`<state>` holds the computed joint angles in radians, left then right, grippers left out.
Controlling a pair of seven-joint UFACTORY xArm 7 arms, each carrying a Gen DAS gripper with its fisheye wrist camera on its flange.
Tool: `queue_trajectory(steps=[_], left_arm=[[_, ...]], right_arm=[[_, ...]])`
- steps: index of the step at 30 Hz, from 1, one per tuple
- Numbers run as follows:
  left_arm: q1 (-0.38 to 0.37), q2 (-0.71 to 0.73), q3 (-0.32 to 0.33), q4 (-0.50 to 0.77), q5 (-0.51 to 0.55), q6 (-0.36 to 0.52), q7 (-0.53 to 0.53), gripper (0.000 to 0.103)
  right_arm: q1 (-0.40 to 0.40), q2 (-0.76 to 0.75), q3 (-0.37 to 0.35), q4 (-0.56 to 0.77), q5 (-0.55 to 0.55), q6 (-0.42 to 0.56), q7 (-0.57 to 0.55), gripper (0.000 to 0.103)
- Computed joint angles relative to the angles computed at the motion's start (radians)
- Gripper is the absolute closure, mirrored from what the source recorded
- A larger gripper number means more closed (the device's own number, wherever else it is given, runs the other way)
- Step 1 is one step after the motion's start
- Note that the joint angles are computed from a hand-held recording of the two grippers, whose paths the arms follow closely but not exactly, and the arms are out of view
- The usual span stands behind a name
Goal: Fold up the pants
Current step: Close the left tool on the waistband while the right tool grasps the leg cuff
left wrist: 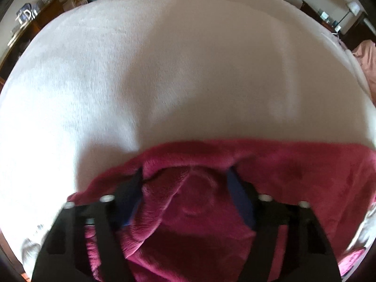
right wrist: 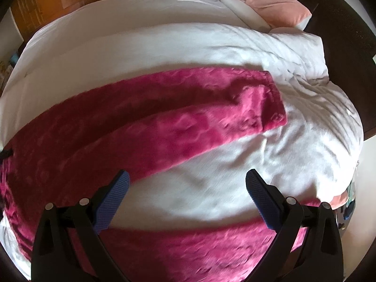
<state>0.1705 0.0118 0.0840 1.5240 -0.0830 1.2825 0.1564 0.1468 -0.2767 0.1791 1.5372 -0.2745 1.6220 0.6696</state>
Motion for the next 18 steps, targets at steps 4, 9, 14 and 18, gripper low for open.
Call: queue_trajectory(steps=[4,9,14,18], left_arm=[[0.009,-0.022,0.008,-0.016,0.007,0.013,-0.005,0.068],[0.025,-0.04,0.02,-0.026,0.003,0.02,-0.013,0.076],[0.025,-0.037,0.016,-0.001,0.047,0.036,-0.09,0.072],[0.046,0.0,0.032,0.083,0.018,0.087,-0.15,0.041]], right_arm=[[-0.053,-0.002,-0.077,-0.038,-0.017,-0.068,-0.083,0.003],[-0.159,0.062,-0.186,-0.017,0.013,-0.142,-0.195,0.003],[-0.272,0.231,-0.277,0.143,0.14,-0.174,-0.224,0.003],[-0.33,0.384,-0.295,0.294,0.209,-0.144,-0.232,0.006]])
